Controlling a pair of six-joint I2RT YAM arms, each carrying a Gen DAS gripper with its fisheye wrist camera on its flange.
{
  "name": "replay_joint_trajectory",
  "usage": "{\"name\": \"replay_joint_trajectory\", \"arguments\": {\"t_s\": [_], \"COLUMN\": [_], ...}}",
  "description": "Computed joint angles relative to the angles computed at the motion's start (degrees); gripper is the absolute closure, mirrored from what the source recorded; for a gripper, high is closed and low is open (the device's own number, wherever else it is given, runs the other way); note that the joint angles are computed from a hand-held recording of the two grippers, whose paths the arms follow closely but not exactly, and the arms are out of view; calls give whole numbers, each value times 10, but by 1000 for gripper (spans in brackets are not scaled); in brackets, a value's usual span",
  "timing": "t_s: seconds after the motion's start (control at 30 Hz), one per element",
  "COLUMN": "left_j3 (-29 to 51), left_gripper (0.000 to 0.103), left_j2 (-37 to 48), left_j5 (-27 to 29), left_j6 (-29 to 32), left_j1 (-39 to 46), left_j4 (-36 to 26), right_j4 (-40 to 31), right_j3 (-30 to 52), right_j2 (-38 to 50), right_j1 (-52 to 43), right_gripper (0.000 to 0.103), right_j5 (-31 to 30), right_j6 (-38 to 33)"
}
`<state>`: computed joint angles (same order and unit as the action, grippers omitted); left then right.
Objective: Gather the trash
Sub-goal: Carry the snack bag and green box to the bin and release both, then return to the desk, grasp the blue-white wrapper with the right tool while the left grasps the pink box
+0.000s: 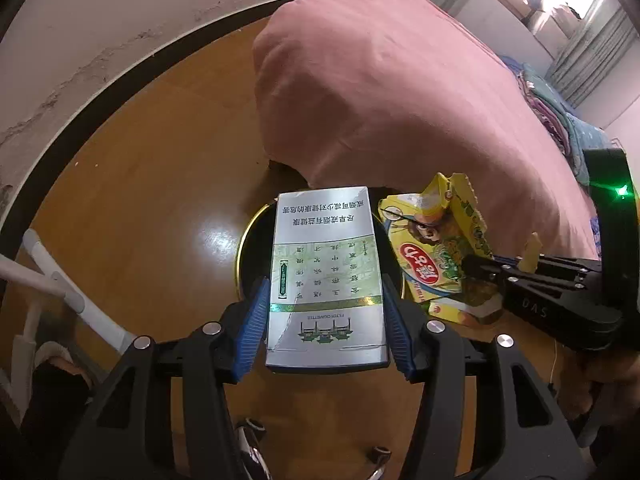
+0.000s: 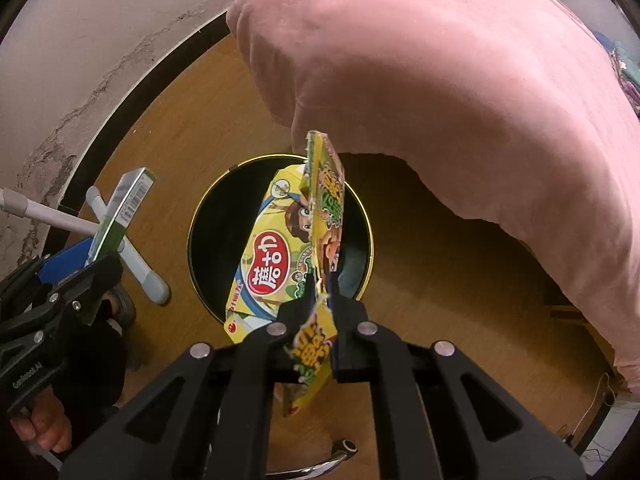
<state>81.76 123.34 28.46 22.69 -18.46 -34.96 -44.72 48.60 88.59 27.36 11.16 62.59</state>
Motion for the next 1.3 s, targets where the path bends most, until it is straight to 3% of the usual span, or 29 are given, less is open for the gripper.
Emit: {"name": "replay_joint_trajectory", "arguments": {"t_s": [0.4,0.47,0.5,0.53,0.57,0.8,0.9,0.97,1.1,1.2,1.3], "left_j3": [-1,-1,-2,-3,-4,-41,-75,-83,-47,10,121], "left_gripper": [47,46,45,43,41,32,20,13,10,8,8], "left_j2": [6,5,3,1,1,-52,-125,-180,-300,-361,-341], "left_j5": [8,5,4,5,6,11,23,34,75,88,128], "left_j6": [6,5,5,6,7,13,37,51,115,185,274], "left_j1": [3,1,2,2,4,14,26,42,117,212,343], "left_j4": [-14,-15,-15,-15,-13,2,-3,-31,-150,-227,-322], "right_j4": [-9,-9,-7,-11,-12,-43,-81,-127,-220,-235,-200], "right_j3": [14,16,17,21,21,43,69,108,232,348,480], "right_j2": [-9,-10,-10,-11,-14,-40,-60,-71,-74,-40,37], "right_j1": [-12,-11,-11,-8,-4,0,9,25,83,134,179], "right_gripper": [93,88,73,50,45,42,38,36,30,30,30], "right_j5": [7,8,9,18,26,59,86,121,195,223,210], "right_j6": [-11,-12,-12,-10,-8,2,11,14,32,16,-46]}}
